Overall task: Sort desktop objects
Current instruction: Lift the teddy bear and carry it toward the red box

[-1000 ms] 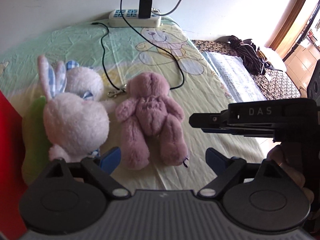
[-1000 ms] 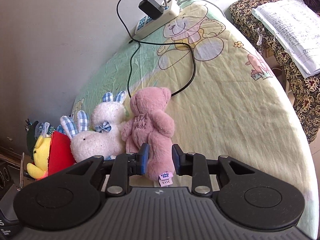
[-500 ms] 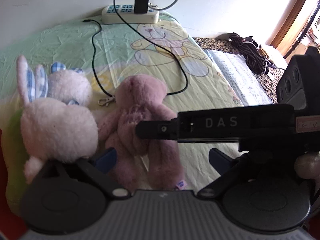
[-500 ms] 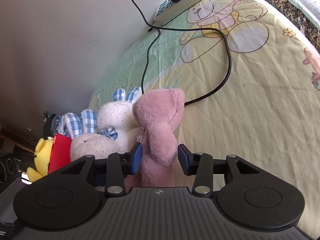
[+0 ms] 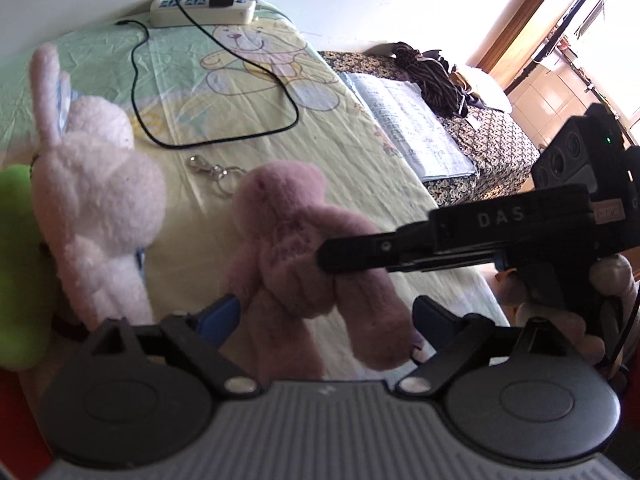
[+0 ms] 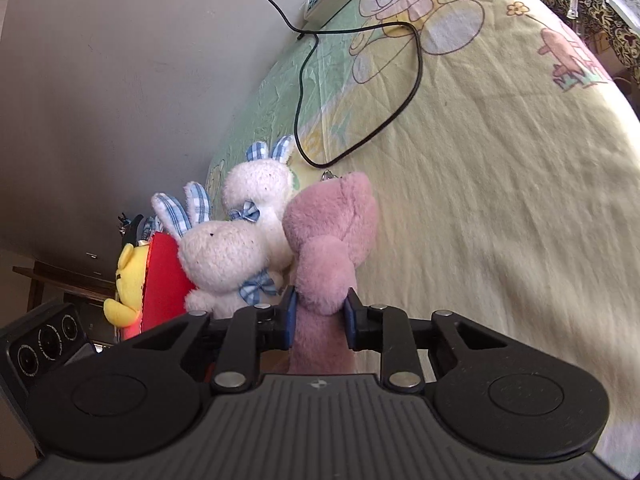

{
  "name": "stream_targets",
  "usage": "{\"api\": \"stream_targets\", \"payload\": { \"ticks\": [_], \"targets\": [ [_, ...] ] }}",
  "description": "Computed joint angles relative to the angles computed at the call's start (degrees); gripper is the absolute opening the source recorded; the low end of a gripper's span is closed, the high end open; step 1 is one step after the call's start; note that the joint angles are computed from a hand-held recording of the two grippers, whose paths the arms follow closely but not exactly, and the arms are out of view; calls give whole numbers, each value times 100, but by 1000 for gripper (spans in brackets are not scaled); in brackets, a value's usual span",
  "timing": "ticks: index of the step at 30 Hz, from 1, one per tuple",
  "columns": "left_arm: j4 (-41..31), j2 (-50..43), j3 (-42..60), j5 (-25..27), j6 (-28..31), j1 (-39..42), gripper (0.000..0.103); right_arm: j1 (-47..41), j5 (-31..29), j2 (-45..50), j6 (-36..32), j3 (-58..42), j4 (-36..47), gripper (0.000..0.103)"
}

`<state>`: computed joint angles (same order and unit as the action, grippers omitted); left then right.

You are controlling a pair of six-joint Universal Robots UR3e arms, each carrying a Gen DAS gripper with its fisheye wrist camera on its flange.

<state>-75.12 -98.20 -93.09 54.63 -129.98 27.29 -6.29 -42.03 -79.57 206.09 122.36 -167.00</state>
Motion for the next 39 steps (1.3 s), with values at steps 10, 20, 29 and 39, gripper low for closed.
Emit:
{"api": "stream_targets", "payload": {
  "ticks": [10, 20, 29, 39],
  "targets": [
    [-428, -388, 66, 11, -135, -196, 94, -535, -154, -1701, 31, 1728, 174, 25],
    [-1393, 639, -434, -142, 733, 29, 82, -267, -255, -2823, 146, 2053, 539, 23],
    [-3399, 1968, 56, -840, 2540, 1562, 82, 647, -525, -2626, 839, 995, 66, 23],
    [-6910, 661, 3226, -1390, 5393, 3596, 82, 3046, -2433, -458, 1722, -2031, -663, 23]
  ]
}}
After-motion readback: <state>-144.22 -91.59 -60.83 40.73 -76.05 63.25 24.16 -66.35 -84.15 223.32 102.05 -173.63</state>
